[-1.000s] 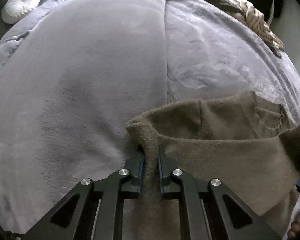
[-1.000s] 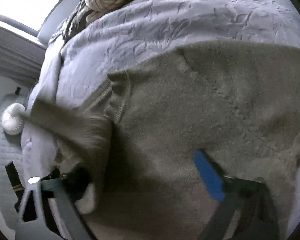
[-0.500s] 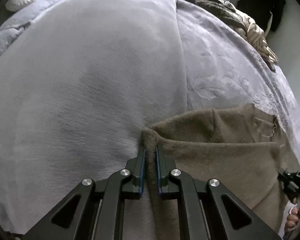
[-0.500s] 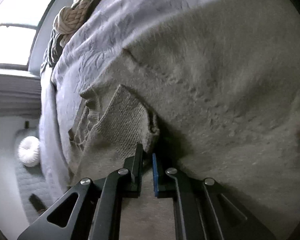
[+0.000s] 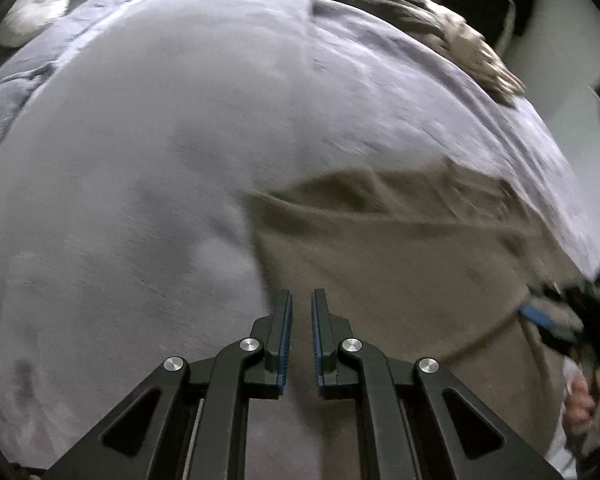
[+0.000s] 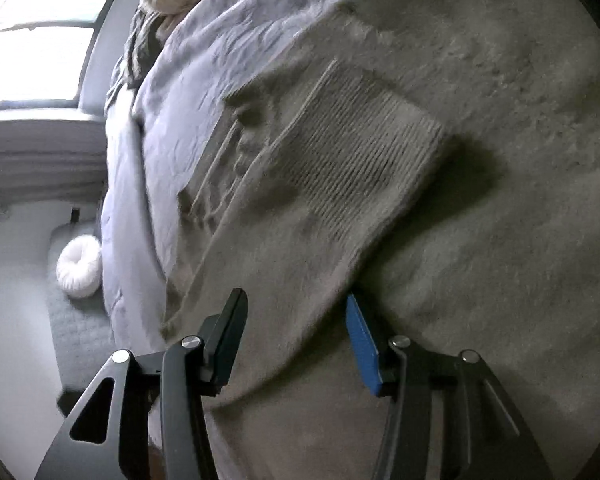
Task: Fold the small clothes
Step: 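Grasp the sweater side edge with the left tool and fold it toward the center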
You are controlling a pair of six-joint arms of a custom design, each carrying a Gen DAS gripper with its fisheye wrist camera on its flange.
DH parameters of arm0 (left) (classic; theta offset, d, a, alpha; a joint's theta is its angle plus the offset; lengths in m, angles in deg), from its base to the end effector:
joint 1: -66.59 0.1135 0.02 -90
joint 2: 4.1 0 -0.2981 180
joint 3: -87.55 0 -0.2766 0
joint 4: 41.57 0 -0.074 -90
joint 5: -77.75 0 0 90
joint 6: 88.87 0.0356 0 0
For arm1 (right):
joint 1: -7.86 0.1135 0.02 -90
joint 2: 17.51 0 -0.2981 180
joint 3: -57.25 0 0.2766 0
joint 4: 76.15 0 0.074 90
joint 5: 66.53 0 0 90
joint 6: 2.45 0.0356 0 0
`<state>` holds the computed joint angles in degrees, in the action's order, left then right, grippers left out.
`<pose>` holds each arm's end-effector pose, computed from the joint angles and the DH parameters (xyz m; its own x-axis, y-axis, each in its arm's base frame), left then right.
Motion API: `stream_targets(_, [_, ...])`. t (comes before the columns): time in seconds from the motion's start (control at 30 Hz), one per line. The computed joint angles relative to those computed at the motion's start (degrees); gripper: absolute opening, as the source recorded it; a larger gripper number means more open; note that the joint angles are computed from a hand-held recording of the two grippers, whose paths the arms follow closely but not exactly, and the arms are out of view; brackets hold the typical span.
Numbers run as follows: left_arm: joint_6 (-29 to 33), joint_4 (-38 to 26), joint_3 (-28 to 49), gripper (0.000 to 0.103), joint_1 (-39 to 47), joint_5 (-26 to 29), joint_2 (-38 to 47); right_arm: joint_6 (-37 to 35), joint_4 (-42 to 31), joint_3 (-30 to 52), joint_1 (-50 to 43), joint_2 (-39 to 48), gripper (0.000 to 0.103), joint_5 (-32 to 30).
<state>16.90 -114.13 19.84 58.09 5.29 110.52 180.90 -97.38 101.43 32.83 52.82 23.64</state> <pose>0.4422 -0.0769 0.2690 -0.8595 0.3905 -0.3299 0.4699 0.8576 -0.2092 0.2196 0.1021 0.1917 -0.3806 0.9240 0.0374 0.6905 0.2571 0.6761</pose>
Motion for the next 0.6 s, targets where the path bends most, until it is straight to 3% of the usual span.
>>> stream_targets(0.07, [0.9,1.3,-3.5,0.011,-1.1,-0.4,-1.4,0.2,-1.5,0.2,-0.8,-0.2,0.044,1.5])
stream_targets(0.1, [1.0,2.3,-5.1,0.011,-1.8,-1.8,-1.7,0.2,-3.1,0.5,-1.2,-0.2,0.014,1.8])
stream_targets(0.13, [1.1,3.4,-6.8,0.011,-2.4,-3.8,-1.8,0.6,-5.3,0.8,-1.9,0.1,0.006,1.2])
stream_targets(0.27, [1.3,6.3,-10.8,0.011,-1.6,-4.3,-2.0,6.5,-1.0,-4.5,-0.2,-3.3,0.006,1.0])
stream_targets(0.5, [0.0,7.0,-11.2,0.011,-2.7,-7.3,-4.0,3.2,-4.4,-2.6,-0.4,-4.1,0.008,0.3])
stream_targets(0.6, [-2.4,9.3,-13.1,0.011,-4.1,-9.9,-6.1,-1.1,-10.5,-1.1,-0.3,-6.3,0.012,-0.2])
